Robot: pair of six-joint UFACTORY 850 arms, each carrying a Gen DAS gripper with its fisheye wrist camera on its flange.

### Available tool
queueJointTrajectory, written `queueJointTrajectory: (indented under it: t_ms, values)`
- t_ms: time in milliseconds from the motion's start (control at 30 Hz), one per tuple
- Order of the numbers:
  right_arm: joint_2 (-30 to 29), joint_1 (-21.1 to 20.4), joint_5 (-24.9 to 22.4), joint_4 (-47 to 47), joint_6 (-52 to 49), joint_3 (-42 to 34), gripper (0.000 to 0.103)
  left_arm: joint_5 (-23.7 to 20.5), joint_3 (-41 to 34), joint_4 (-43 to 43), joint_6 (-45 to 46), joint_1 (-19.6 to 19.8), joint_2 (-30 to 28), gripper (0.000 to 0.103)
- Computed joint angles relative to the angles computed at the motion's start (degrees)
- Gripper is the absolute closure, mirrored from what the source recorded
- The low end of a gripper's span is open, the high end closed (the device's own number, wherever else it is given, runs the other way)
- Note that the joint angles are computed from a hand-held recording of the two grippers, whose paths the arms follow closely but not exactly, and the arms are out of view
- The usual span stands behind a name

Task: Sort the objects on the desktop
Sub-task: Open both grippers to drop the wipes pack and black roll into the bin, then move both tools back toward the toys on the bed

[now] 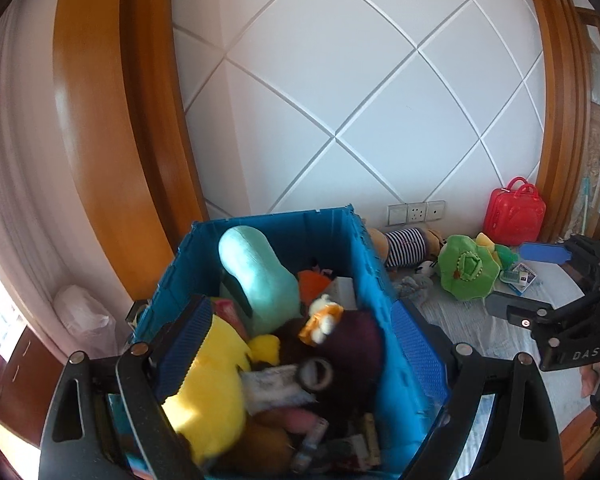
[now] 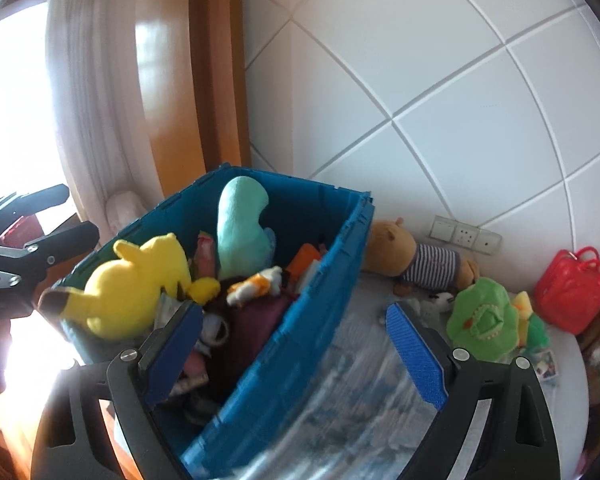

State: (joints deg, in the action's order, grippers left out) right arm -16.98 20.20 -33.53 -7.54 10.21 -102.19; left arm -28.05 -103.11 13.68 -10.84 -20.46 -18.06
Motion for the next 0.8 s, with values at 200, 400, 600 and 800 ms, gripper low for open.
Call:
queueJointTrajectory:
  t_ms: [200,400,600,800]
  values:
    - [11.7,-5.5,2.0,9.6,-14.1,14.0,0.008,-4.8,4.3,18.7,-22.5,-8.8,3.4,0.011]
    - [18.6,-11.8,1.2,16.7,-22.0,22.1,0.008,-8.1,3.6,23.1,-27.7,-14.8,2.0,0.011]
    - [21.6,-17.2,1.6,19.1,-23.5,26.9,0.008,-7.5,0.5,19.9,-24.4,-17.1,-1.8,0.011]
    - [21.0,-21.0,2.6,16.5,-21.1,27.7,0.008,-3.8,-5.3,11.9,-16.8,-17.2,-8.7,0.011]
